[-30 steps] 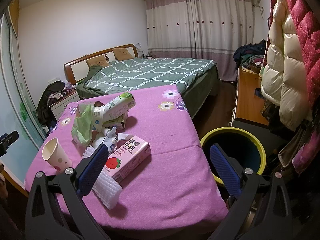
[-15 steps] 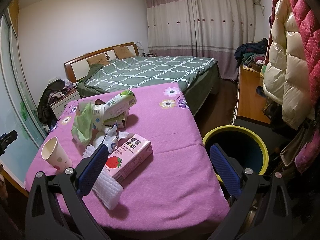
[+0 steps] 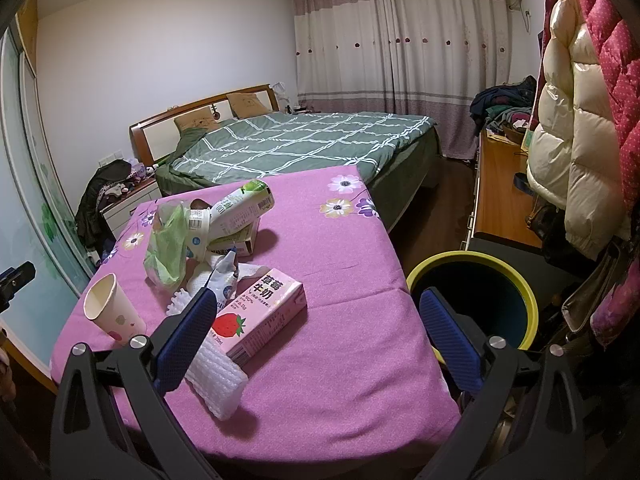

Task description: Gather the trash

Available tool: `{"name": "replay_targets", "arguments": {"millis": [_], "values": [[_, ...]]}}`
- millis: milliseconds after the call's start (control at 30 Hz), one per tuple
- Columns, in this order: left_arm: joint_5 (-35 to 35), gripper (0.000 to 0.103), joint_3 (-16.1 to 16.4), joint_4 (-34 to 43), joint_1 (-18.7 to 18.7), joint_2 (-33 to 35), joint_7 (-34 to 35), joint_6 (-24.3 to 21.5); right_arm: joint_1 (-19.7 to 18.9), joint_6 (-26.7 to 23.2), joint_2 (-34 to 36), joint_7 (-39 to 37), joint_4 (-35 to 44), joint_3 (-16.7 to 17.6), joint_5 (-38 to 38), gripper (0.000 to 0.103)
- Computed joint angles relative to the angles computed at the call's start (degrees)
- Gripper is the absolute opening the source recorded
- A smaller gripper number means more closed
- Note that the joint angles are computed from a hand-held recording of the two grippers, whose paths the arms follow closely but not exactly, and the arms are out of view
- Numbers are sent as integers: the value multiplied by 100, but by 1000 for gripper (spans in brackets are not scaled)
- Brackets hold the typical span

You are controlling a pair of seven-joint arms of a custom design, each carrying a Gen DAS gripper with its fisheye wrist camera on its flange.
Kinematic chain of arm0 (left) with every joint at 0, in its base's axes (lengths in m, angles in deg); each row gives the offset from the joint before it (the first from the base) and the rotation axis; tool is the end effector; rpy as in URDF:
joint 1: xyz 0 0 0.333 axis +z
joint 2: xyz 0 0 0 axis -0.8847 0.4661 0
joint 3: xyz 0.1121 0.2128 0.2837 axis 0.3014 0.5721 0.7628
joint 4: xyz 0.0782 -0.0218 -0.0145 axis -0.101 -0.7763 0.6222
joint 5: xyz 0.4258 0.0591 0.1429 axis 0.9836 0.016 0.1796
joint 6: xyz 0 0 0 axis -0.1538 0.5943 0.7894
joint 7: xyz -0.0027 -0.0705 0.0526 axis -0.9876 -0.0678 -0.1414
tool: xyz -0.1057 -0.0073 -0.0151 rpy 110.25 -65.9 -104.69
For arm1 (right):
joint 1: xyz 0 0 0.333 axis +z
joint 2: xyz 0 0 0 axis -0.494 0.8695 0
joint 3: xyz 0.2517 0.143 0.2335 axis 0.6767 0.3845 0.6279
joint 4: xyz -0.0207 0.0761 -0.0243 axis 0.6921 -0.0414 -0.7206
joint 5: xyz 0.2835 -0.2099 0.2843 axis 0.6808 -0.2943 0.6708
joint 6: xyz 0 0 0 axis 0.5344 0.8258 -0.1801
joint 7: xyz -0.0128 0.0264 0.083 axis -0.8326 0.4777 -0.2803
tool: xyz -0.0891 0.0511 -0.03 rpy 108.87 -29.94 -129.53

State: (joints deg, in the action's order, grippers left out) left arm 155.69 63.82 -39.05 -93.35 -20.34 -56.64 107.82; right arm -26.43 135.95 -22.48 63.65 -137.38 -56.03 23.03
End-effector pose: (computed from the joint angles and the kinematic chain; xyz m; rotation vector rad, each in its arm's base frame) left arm 0.5817 -0.4157 0.3964 -1.9927 0.8959 -0.5092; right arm 0.7561 0.1269 0.3521 -1.8902 1.0837 -0.4332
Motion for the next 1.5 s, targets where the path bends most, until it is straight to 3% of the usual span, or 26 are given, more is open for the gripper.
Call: {"name": "replay_targets", "arguments": {"millis": [1233, 1500], "values": [[-32, 99, 29, 22, -12, 65, 0, 61, -19, 13, 42, 90, 15, 37, -95, 97], [-74, 99, 31, -64, 16, 40, -105, 50, 0, -397, 65, 289, -74, 34, -553, 97]]}}
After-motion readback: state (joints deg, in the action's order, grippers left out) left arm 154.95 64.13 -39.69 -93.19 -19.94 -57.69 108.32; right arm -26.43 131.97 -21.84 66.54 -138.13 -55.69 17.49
